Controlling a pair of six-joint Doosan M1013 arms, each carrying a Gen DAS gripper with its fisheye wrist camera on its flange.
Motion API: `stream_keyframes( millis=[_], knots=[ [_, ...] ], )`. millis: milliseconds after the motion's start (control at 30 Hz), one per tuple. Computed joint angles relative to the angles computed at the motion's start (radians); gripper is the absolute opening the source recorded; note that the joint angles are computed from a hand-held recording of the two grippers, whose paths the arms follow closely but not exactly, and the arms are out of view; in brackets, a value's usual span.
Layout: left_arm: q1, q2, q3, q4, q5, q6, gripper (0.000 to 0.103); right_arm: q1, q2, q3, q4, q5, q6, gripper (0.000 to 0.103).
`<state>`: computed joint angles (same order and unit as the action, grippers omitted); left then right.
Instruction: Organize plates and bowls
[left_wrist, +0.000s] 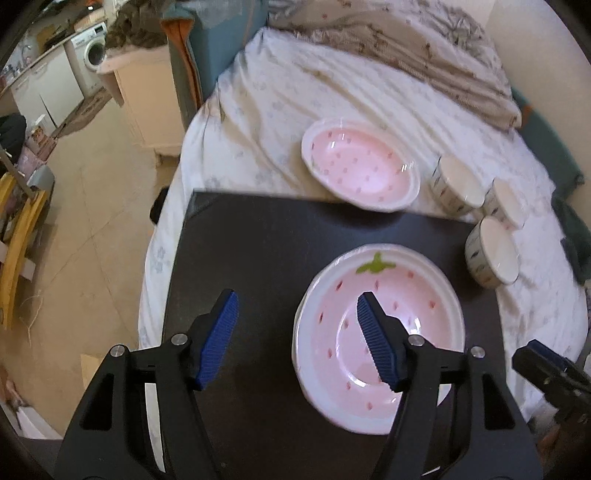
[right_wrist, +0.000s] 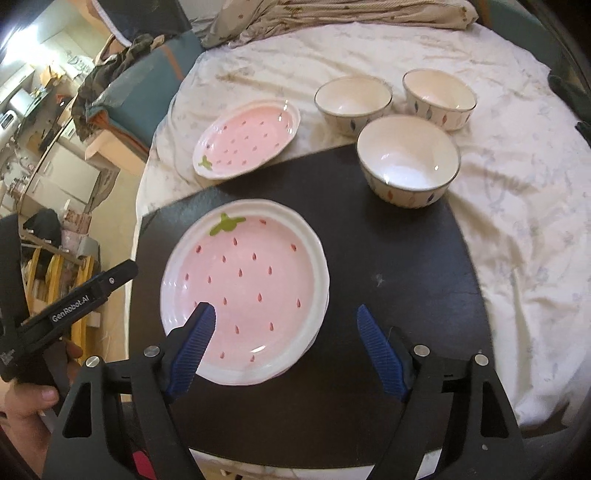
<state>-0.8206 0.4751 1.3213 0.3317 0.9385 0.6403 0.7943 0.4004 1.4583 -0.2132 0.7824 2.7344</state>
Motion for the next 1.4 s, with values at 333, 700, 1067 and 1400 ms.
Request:
stream_keyframes(
  millis=[333, 700, 1067, 1400],
  knots=[
    [0.007, 0.004, -0.018, 0.063, 0.035, -0.104, 0.086, -0.028, -0.006, -0.047, -0.036, -0.035, -0.039, 0.084],
    [0.029, 0.047, -0.106, 0.010, -0.017, 0.001, 0.087, -0.080, 0.039, -0.099, 0.028, -0.052, -0.164, 0.084],
    [0.085, 0.176, -0.294, -0.063, 0.110, 0.077, 0.102, -0.146, 0.111, -0.164, 0.112, -0.082, -0.228, 0.084],
    [0.105, 0.274, -0.424, -0.039, 0.202, 0.136, 0.102, -0.194, 0.184, -0.246, 0.201, -0.058, -0.189, 0.084]
  ],
)
